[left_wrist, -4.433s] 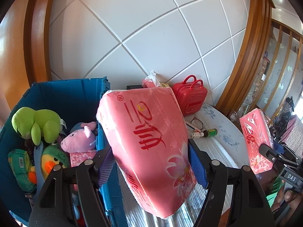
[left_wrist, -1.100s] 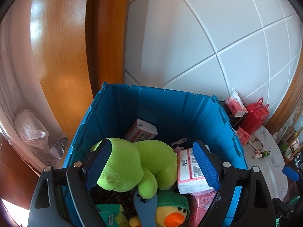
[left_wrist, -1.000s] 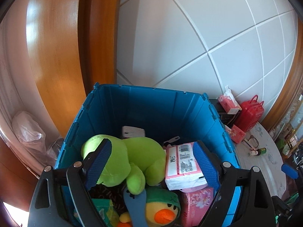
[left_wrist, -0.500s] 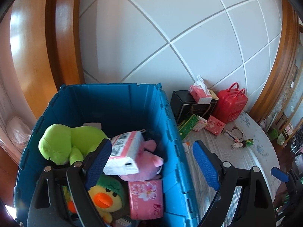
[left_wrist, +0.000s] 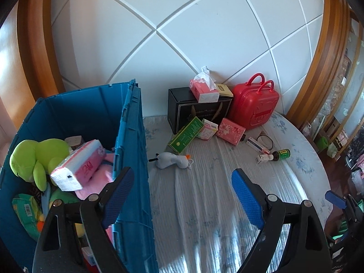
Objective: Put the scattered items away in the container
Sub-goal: 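Move both grippers back toward the duck plush and medicine bottle, then grasp the white duck plush with the left gripper while the right grasps the brown bottle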
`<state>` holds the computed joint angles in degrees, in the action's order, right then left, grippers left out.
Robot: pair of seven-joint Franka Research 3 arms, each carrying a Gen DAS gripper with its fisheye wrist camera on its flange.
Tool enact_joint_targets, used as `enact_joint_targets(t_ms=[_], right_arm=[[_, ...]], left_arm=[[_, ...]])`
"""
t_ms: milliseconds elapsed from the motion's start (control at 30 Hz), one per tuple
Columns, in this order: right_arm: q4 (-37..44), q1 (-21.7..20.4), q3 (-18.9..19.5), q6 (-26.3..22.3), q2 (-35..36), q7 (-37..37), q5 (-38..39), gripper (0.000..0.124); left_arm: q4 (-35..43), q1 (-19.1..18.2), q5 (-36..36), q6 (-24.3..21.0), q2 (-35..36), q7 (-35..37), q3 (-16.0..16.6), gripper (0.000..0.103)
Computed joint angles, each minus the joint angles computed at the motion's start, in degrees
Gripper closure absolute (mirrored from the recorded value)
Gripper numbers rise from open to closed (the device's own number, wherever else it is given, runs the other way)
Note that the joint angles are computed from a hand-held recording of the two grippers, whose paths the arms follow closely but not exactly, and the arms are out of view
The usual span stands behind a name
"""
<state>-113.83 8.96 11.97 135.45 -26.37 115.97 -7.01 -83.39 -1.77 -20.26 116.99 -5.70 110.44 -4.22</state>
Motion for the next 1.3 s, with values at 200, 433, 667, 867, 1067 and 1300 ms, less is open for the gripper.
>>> enact_joint_targets(t_ms=[200, 433, 667, 867, 1067, 1300], right_arm=[[-6.05, -1.25, -4.45, 0.47, -4.17, -5.15, 2.64, 0.021], [-10.03, -5.29, -8.0, 1.46, -5.0, -10.93, 5.29, 0.021], [-10.67, -8.77, -10.63, 3.79, -1.31, -16.54, 6.54, 0.021], [-10.86, -13.14, -10.98, 9.97, 5.86, -20.95, 1.11, 0.021], [-8.89, -15.35, -14.13, 19.57, 17.63, -27.83, -3.91, 0.021], [-1.48, -15.98, -18.63, 27.43, 32.96, -44.24, -3.82, 0.021]], left_arm=[[-5.38, -2.43, 5.27, 2.94, -1.26, -4.98, -2.64, 0.015], [-8.45, -5.15, 13.93, 7.1, 2.01, -12.47, -5.14, 0.015], [-6.58, -6.55, 21.99, 11.1, 10.04, -25.18, -6.27, 0.015], [-0.77, -7.41, 26.43, 12.29, 20.21, -37.13, -5.77, 0.015], [7.75, -8.32, 28.55, 10.66, 31.23, -46.46, -5.05, 0.015], [18.05, -8.9, 28.56, 9.37, 42.03, -52.85, -4.85, 0.015]])
